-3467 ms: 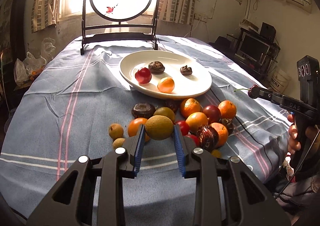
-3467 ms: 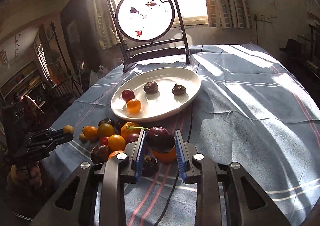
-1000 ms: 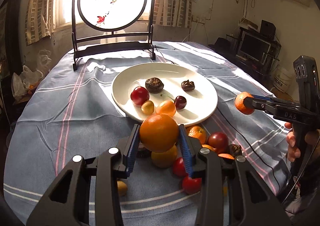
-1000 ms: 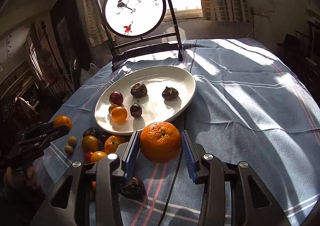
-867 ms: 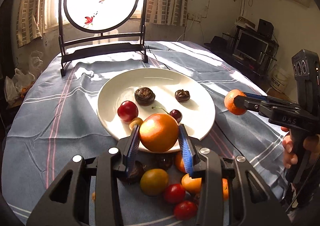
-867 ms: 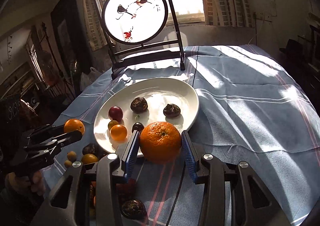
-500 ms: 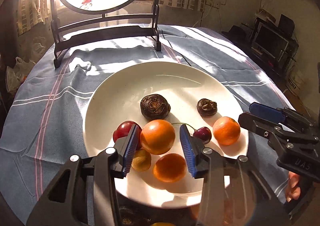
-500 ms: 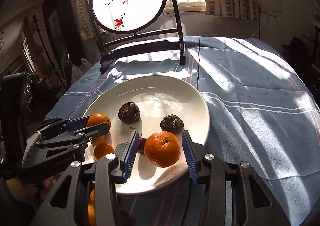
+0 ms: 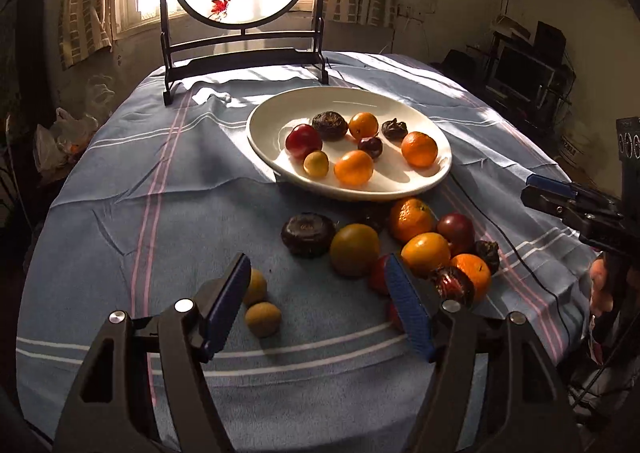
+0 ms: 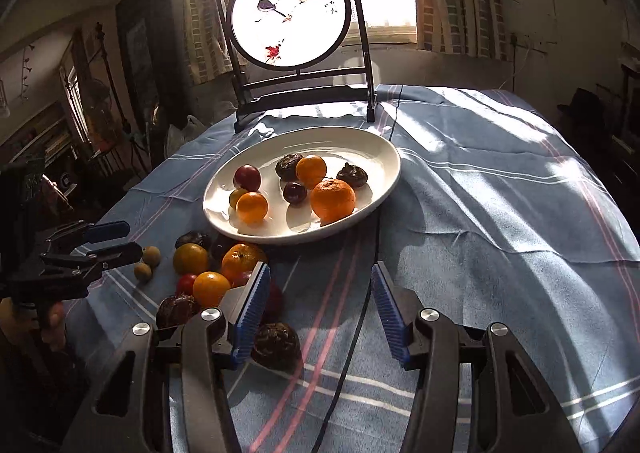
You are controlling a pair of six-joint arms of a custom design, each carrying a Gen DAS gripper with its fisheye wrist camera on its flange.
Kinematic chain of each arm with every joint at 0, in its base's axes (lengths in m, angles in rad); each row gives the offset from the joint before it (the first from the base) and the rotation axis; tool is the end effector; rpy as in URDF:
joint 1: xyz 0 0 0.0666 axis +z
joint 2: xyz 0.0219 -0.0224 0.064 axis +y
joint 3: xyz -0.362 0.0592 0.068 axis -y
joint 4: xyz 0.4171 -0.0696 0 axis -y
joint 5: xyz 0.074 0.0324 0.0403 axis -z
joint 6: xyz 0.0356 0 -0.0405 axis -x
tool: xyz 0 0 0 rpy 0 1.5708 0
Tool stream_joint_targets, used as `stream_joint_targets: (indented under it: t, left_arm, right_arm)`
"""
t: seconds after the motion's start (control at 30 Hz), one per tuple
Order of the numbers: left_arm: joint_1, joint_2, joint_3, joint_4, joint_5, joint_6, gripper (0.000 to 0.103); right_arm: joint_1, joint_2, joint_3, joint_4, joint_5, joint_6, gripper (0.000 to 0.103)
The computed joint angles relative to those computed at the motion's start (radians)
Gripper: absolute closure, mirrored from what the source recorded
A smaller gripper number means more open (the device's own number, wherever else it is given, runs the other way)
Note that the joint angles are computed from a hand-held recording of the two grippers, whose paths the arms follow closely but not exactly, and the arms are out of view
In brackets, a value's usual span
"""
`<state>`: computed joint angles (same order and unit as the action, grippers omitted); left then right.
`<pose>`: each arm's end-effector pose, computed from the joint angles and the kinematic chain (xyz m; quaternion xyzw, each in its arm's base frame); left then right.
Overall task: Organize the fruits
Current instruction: 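Release both oranges onto the plate, then grasp a small yellow fruit with the left tool while the right tool grasps a yellow-green fruit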
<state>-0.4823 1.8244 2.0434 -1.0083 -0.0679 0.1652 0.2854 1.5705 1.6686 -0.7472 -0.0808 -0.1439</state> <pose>0.5880 -0.3056 0.4767 0.1331 0.9145 -0.0913 0.3709 0.5673 0.1690 0.4671 -0.0812 0.8914 0.1300 0.4264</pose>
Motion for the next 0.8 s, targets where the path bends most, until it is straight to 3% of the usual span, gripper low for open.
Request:
stream_joint_targets:
  t: [0.13,0.27,0.33,0.4,0.6,0.8]
  left_arm:
    - [0.007,-0.032,-0.087,-0.012,-0.034,0.032,0.037]
    - [0.009,-0.008,-0.074,-0.026,-0.055,0.029,0.050]
    - [0.012,0.018,-0.049,-0.042,-0.061,0.037,0.069]
    - [0.017,0.020,-0.046,-0.029,-0.048,0.051,0.080]
    - [0.013,-0.044,-0.133,0.049,-0.057,0.070,0.080]
    - [0.005,-0.100,-0.186,0.099,-0.061,0.068,0.080]
  right_arm:
    - [0.007,-0.039,-0.064,0.012,0.016,-0.009,0.050]
    - [0.017,-0.059,-0.087,0.018,0.032,0.005,0.050]
    - [0.024,-0.065,-0.092,0.014,0.035,0.019,0.050]
    - [0.032,-0.065,-0.093,0.000,0.021,0.040,0.056]
    - [0.085,-0.059,-0.096,-0.047,-0.091,0.115,0.059]
    - [0.138,0.003,-0.036,-0.102,-0.120,0.158,0.069]
